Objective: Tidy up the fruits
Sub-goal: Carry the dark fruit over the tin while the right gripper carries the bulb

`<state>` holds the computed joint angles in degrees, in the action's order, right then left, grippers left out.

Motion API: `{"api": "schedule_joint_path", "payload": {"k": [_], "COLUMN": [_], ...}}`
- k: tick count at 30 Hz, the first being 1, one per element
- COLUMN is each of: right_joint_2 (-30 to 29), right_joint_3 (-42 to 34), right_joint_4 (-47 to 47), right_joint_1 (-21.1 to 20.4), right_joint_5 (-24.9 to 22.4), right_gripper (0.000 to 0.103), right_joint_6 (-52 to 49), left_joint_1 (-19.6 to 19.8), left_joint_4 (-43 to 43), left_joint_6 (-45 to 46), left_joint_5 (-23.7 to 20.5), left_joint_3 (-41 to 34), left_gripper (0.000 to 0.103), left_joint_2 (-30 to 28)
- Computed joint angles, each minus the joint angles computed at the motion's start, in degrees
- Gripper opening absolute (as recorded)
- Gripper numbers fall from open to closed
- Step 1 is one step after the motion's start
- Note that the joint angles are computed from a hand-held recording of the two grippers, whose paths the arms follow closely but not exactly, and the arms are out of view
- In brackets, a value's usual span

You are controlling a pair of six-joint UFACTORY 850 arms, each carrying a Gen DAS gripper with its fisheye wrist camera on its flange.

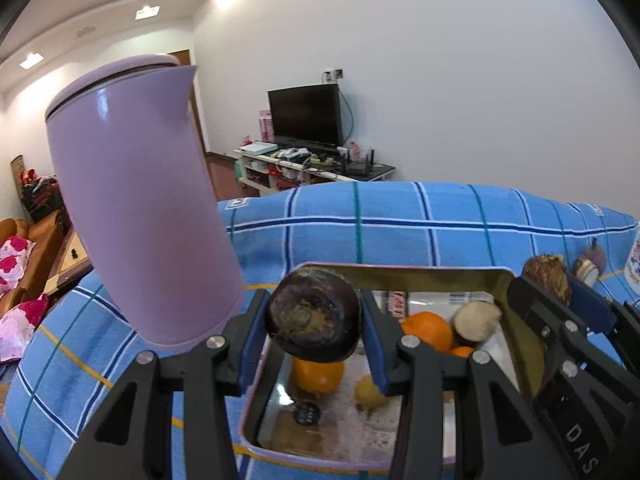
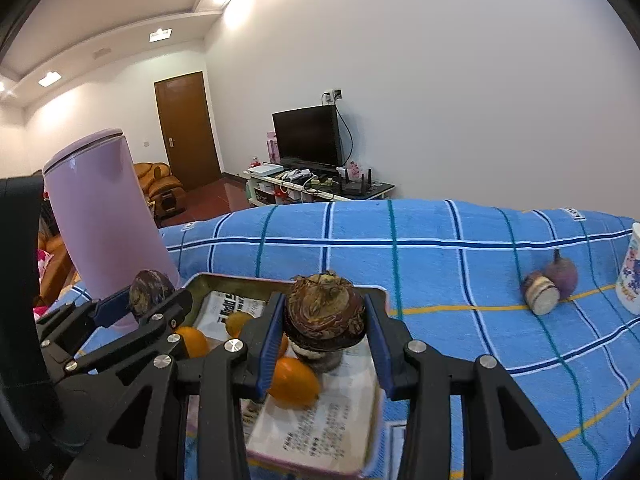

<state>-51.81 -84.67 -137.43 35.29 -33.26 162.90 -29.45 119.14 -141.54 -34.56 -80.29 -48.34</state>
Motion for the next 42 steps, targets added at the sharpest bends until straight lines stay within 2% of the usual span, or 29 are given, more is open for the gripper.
{"api": "schedule_joint_path", "payload": {"k": [12,18,24,28,33,37,42], "right_joint_2": [-3.1,-3.5,-4.5,-3.8,-3.5,-3.0,-3.0], "right_joint_3": [-5.1,-5.5,-6.9,-5.7,-4.9,-4.0,-3.7], "right_joint_4": [0.1,-1.9,-8.2,-11.6,-7.0,-5.7,-3.0], "right_joint_1": [-0.9,-1.4,-2.2,-2.0,-1.5,-1.8,-1.4], "right_joint_5": [3.6,4.3,10.0,10.5,10.8,11.1,11.4], "right_gripper": [0.042,0.042,0.042,0.042,0.042,0.042,0.042], "right_joint_6": [-0.2,2.8,8.3,10.8,6.0,5.0,1.6], "left_joint_1": [1.0,2.7,2.0,1.3,1.6,0.7,-0.4], "left_joint_4": [-5.0,-6.0,-6.5,-8.0,-11.1,-11.1,-10.6], "left_joint_6": [5.0,2.3,5.5,8.7,12.0,14.0,16.0], "left_joint_5": [2.3,2.3,3.4,1.6,4.3,3.7,0.7], "left_joint_3": [-3.0,-2.6,-3.7,-4.0,-5.1,-5.3,-5.1], "left_gripper": [0.046,0.046,0.046,0.046,0.046,0.046,0.046], "left_joint_2": [-2.0,-1.6,-2.7,-2.9,-3.8,-4.1,-4.3]}}
